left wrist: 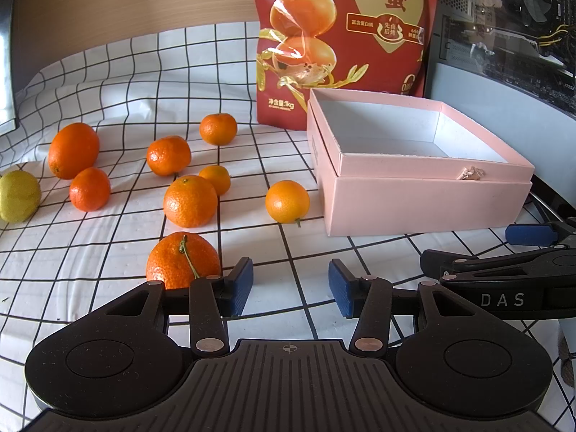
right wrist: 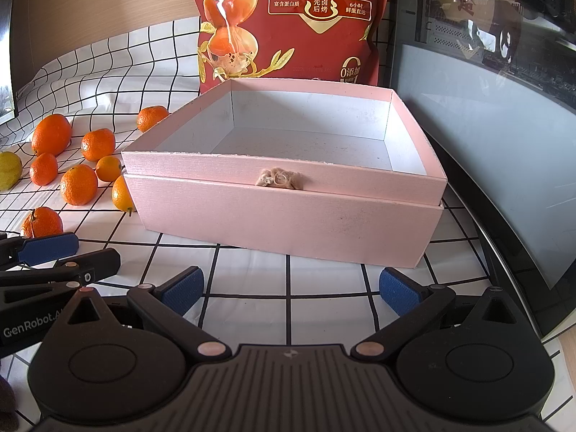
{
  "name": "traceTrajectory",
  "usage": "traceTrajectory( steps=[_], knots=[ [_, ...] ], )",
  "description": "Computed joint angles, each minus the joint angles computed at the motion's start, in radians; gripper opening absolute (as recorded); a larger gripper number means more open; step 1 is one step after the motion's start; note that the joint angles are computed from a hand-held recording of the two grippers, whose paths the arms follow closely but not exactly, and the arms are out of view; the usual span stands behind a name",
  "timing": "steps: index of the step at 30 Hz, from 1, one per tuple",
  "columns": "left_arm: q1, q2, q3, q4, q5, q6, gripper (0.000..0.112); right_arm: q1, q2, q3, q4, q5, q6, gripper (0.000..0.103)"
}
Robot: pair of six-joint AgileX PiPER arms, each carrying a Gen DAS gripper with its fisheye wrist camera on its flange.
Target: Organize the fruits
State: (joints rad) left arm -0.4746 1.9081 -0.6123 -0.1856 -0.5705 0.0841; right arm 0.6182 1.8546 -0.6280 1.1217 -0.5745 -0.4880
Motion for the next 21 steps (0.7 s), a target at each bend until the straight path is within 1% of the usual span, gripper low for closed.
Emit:
traceTrajectory(
  steps=[21],
  knots=[
    [-0.004,-0.005,-0.002,-0.009,0.006,0.008,0.053,0.000,-0.001,0.000,0.002,0.000,-0.002,0.103]
  ],
)
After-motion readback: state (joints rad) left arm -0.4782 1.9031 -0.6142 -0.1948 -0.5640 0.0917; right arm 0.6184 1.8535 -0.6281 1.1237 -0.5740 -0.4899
